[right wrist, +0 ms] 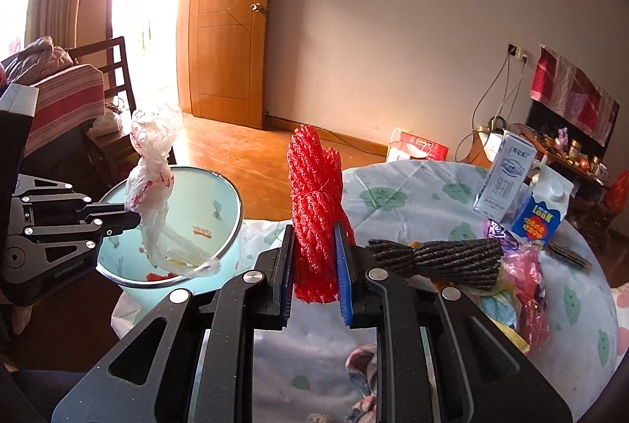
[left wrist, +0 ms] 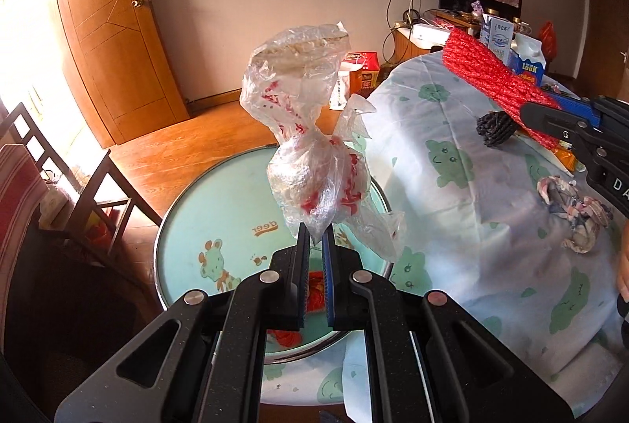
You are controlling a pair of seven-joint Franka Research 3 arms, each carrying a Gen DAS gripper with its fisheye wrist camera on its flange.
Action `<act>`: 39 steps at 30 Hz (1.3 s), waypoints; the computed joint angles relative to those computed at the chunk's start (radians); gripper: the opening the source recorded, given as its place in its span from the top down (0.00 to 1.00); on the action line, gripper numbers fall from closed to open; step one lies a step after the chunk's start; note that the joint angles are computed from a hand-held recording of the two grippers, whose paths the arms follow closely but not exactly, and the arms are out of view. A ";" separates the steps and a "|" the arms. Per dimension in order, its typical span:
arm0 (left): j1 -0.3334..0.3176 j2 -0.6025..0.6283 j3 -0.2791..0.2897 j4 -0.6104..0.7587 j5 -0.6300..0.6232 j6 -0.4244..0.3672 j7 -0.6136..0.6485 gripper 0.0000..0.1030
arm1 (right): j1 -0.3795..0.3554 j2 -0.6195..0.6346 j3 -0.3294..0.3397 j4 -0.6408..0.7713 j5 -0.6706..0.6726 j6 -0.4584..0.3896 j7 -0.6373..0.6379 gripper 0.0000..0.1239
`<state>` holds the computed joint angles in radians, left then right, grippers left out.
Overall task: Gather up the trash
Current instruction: 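Carry the clear bag with the left tool while the right tool carries the red net over the bin, then open both tools over the blue bin to drop the clear bag and red net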
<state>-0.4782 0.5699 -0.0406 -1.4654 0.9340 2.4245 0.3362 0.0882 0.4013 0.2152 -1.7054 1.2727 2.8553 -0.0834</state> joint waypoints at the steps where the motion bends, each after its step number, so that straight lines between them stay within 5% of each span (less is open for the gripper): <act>1: 0.001 -0.006 0.002 -0.010 0.002 -0.001 -0.006 0.94 | 0.002 0.002 0.002 0.002 0.000 0.002 -0.002 0.84; 39: 0.086 -0.107 -0.029 -0.173 0.001 -0.058 -0.098 0.94 | 0.036 0.102 0.091 0.071 -0.208 0.027 0.035 0.84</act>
<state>-0.3924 0.4630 -0.0695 -1.6386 0.9347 2.3666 0.2386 0.1244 0.5036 0.3065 -1.6349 1.0650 2.8820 -0.0487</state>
